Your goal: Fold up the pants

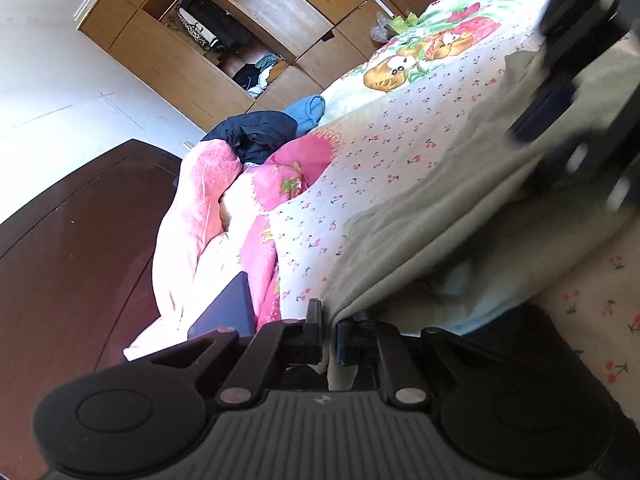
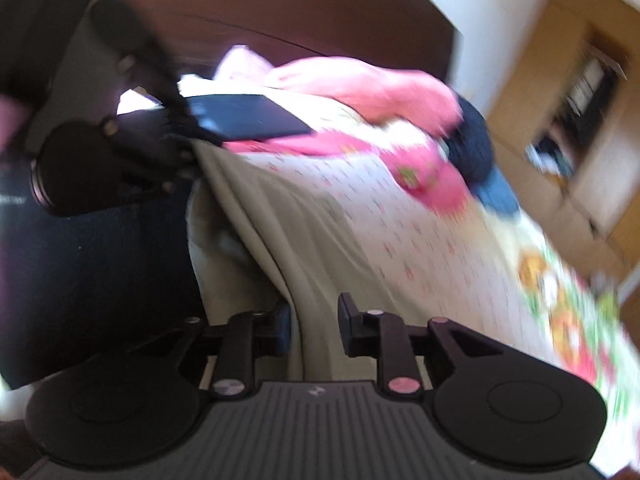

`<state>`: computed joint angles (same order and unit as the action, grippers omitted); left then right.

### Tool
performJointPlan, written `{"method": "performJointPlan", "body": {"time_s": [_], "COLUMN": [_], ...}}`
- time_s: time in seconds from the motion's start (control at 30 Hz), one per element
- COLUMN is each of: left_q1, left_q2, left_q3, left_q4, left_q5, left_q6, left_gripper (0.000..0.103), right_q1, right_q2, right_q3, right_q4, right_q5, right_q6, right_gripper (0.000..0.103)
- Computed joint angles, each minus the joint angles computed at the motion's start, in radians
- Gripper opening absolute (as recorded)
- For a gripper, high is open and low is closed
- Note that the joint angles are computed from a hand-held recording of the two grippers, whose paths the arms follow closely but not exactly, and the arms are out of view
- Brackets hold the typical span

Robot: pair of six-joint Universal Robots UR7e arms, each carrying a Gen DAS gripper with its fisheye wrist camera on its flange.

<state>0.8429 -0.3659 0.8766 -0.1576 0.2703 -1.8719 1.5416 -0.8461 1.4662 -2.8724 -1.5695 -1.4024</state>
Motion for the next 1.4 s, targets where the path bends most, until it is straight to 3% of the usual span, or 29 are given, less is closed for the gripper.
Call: {"method": "performJointPlan", "body": {"time_s": [0.13,0.23,0.33,0.47,0.57,0.8,0.93,1.03,1.23,1.33,1.4], "left_q1": [-0.001,0.001,-0.004,-0.016,-0.02,-0.019,-0.015,-0.01,-0.005,-0.005,-0.008], "left_q2": [-0.011,0.002,0.004,0.008,0.001,-0.012,-0.029,-0.009,0.031,0.051,0.045], "left_q3": [0.011,-0.037,-0.061,-0.095,-0.087,-0.094,-0.057,-0.085,-0.091,-0.09,-0.068], "left_q4": [-0.007,0.04,0.046,0.057,0.0,0.004,-0.049,0.013,0.083,0.126,0.1], "left_q5": [0.025,0.036,0.045,0.061,0.07,0.09,0.095,0.096,0.133,0.138,0.134], "left_q6": [-0.046,-0.092,-0.101,-0.109,-0.05,-0.095,-0.092,-0.155,-0.199,-0.205,-0.181], "left_gripper": [0.026,0.026,0.025,0.025,0.025,0.025,0.025,0.024,0.024,0.024,0.025], "right_q1": [-0.041,-0.087,-0.106,-0.103,-0.099,-0.093,-0.087,-0.092,-0.112,-0.121,-0.129], "right_q2": [-0.113,-0.162,-0.145,-0.114,-0.073,-0.01,0.01,0.018,0.014,-0.003,-0.041], "right_q3": [0.022,0.004,-0.009,0.008,-0.007,-0.016,0.014,0.012,0.003,0.008,0.058], "right_q4": [0.192,0.41,0.466,0.387,0.345,0.124,-0.162,-0.288,-0.411,-0.387,-0.38], "right_q5": [-0.012,0.048,0.072,0.163,0.231,0.202,0.064,-0.034,-0.182,-0.223,-0.205], "right_q6": [0.353,0.616,0.717,0.697,0.682,0.76,0.762,0.765,0.739,0.723,0.668], "right_gripper": [0.027,0.028,0.029,0.029,0.029,0.027,0.027,0.027,0.024,0.024,0.026]}}
